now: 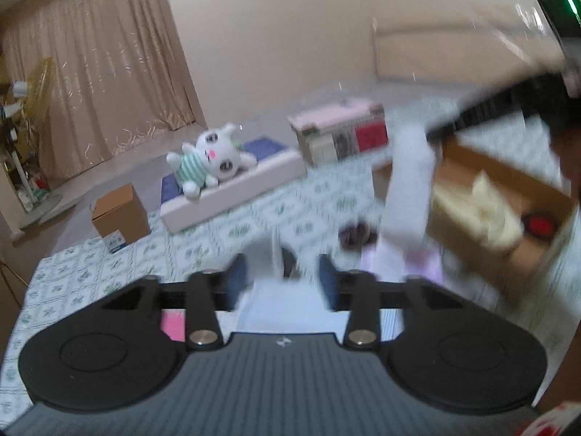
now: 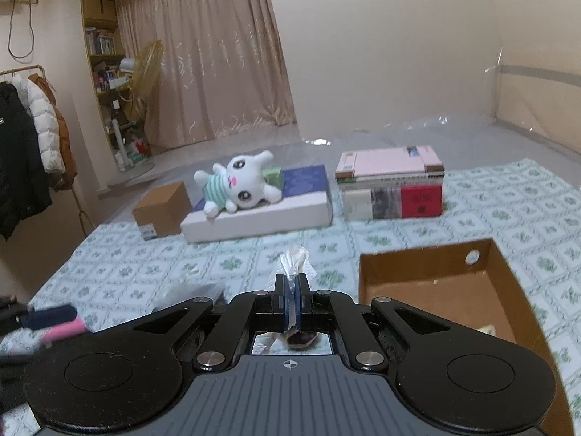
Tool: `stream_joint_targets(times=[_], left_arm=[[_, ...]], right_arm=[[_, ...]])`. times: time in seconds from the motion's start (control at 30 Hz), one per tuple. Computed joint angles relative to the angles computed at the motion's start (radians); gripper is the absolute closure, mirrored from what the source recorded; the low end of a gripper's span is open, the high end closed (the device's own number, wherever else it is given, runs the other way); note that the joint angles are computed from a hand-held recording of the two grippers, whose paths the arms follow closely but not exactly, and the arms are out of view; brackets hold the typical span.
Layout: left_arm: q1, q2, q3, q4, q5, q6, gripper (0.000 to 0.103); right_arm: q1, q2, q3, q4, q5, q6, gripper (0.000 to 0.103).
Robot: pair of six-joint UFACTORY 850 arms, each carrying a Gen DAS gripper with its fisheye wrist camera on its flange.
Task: Organize soft objects
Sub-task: 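Grasp the blue face mask with the left gripper while the right gripper holds the cloth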
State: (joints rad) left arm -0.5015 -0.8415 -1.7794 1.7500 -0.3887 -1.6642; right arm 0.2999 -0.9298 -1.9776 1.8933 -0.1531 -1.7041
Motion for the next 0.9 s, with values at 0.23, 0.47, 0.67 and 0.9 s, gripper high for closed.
stream_joint_targets(times=[0.23, 0.47, 0.67, 0.9], left_arm=[[-0.04, 0.01, 0.158, 0.273, -0.052, -0.044, 0.034], [-0.062, -0.06, 0.153, 0.393, -0.104, 0.133, 0.034], [-0.056, -0.133, 0.064, 0.398, -0.112, 0.238, 0.048], [-0.042, -0.146, 0.009, 0.252, -0.074, 0.406, 0.093]], right_arm=[[0.005, -0.011, 0.008, -0.072, 0.01, 0.081, 0.1], [0.006, -0.019, 0.004, -0.07, 0.021, 0.087, 0.1], [0.004, -0.029, -0.007, -0.072, 0.032, 0.091, 0.1], [0.001, -0.033, -0.013, -0.099, 0.041, 0.12, 0.1]])
